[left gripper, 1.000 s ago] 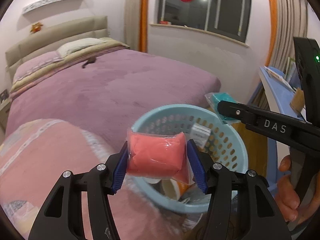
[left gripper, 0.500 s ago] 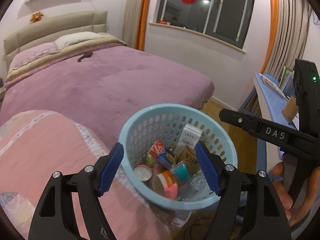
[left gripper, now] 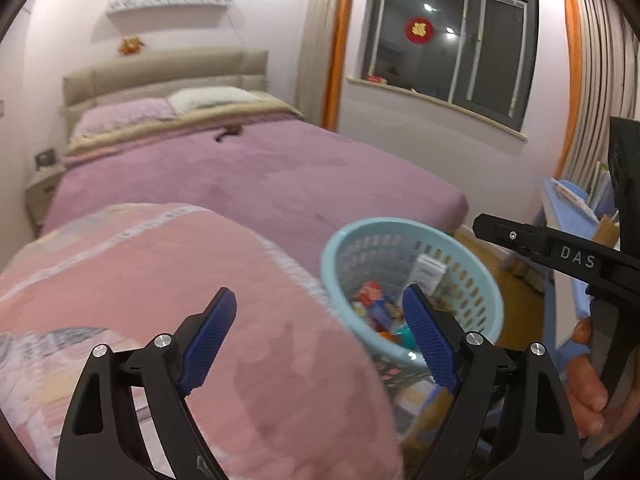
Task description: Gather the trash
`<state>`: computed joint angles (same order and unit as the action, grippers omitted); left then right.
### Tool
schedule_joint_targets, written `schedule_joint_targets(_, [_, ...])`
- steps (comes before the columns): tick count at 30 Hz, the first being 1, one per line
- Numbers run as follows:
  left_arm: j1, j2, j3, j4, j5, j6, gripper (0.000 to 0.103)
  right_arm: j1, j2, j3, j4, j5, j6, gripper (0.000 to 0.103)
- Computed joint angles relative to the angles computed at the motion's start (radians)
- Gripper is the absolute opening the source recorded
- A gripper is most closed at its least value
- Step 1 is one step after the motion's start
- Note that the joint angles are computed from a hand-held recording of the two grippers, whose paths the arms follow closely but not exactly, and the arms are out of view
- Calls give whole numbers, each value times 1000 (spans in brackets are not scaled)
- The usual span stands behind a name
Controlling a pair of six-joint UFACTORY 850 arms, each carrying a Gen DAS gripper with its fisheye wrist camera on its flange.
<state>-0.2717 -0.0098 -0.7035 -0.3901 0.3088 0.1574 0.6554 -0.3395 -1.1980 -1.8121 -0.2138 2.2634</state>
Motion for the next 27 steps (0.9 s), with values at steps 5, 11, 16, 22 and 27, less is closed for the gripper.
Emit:
schedule_joint_targets(5, [-9, 56, 80, -134, 91, 86, 87, 54, 10, 26, -12, -84, 2, 43])
schedule_joint_targets(11, [-22, 100, 151, -281, 202, 172, 89, 101, 42, 91, -126, -195, 110, 51])
schedule_joint_targets(16, [-28, 116, 189, -302, 264, 176, 90, 137, 56, 121, -128, -283, 97, 54])
schedule_joint_targets(22, [-38, 129, 227, -344, 363, 190, 90, 170, 59, 131, -142, -327, 57, 60])
schedule_joint_targets(27, [-15, 137, 241, -300, 353, 142, 91, 193, 59, 136, -140, -357, 53, 61])
